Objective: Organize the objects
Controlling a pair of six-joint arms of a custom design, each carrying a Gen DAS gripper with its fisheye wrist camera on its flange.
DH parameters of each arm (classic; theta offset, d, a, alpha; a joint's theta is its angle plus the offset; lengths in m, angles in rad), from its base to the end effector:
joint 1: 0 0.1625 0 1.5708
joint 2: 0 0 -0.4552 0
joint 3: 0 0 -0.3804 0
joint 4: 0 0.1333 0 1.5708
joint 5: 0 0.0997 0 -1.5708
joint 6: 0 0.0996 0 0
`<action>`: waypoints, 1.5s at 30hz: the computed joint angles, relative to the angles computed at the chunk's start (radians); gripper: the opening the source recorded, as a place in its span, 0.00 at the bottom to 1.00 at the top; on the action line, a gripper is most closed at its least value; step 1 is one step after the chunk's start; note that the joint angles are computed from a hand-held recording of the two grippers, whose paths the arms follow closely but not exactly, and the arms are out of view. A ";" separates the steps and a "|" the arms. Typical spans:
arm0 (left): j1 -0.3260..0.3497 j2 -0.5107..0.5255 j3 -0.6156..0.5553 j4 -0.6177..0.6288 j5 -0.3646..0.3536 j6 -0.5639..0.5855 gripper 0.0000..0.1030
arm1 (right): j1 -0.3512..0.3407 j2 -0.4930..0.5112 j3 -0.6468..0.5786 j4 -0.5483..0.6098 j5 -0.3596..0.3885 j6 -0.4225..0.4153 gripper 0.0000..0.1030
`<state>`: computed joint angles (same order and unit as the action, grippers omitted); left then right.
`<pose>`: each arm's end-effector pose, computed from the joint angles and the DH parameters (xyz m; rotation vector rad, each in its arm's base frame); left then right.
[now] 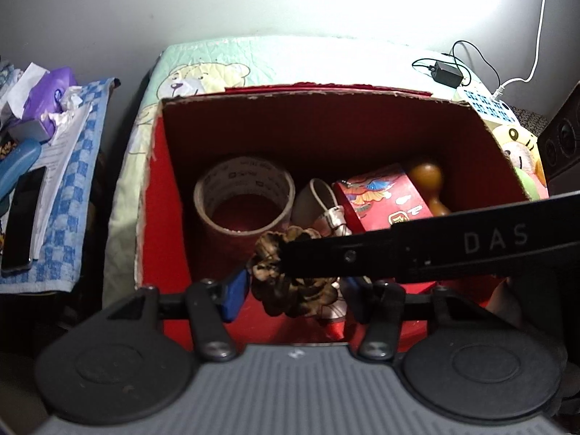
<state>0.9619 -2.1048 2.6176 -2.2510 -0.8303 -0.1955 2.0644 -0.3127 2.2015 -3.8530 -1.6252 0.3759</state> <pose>0.0442 -0.2872 0.3118 0.4272 2.4284 -0.5647 0.3232 -0.3308 -0.1124 -0.1587 2.9667 -0.5710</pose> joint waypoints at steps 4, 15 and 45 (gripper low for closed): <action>-0.005 0.020 0.005 0.006 0.017 -0.015 0.56 | -0.026 0.003 0.004 0.005 0.024 0.022 0.45; 0.018 0.040 -0.002 0.037 -0.003 -0.060 0.61 | -0.017 -0.015 -0.004 0.077 -0.008 0.039 0.45; -0.094 -0.019 0.020 0.146 0.075 -0.200 0.70 | 0.051 -0.039 0.039 -0.010 -0.207 0.069 0.45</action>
<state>0.8678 -2.1240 2.6376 -2.1050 -0.7558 -0.3956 2.1151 -0.3520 2.2409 -3.8627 -1.8321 0.4450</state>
